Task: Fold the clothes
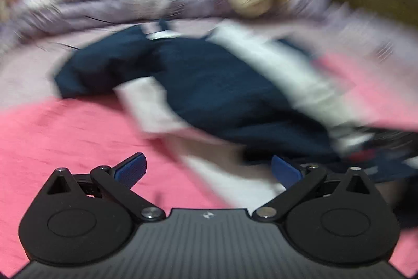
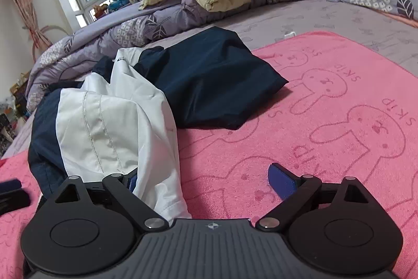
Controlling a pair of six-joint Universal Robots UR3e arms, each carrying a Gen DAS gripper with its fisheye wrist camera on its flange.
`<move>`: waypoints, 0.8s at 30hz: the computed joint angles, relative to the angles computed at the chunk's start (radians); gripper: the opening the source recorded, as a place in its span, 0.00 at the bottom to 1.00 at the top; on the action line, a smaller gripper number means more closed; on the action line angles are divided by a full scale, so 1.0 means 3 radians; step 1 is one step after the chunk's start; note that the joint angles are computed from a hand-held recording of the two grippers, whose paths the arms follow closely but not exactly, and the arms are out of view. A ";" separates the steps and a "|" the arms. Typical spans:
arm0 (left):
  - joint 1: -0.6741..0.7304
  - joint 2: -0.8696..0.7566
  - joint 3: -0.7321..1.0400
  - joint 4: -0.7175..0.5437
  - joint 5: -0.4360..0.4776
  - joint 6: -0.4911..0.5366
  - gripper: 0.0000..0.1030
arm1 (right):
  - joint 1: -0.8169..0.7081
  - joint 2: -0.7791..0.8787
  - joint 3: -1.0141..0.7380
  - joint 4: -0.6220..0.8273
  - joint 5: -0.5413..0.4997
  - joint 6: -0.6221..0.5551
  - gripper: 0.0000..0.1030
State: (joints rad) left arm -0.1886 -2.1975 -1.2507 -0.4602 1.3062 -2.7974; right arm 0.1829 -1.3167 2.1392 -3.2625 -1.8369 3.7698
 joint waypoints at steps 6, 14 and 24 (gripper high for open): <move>-0.0099 -0.0044 0.0019 -0.0043 -0.0311 0.0509 0.85 | 0.0024 0.0033 -0.0013 -0.0021 -0.0037 -0.0001 0.92; 0.0503 -0.0037 0.0308 -0.1356 -0.1818 0.0528 0.85 | -0.0010 0.0069 0.0072 -0.0203 0.0023 0.0001 0.94; -0.0128 -0.0370 0.0755 -0.0884 -0.0361 0.0242 0.98 | 0.0024 0.0152 0.0010 -0.0214 -0.0014 -0.0044 0.99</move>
State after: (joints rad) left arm -0.2271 -2.3085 -1.0242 -0.7254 1.1980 -2.7250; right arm 0.1901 -1.2710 2.1422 -3.3266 -1.8411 3.7566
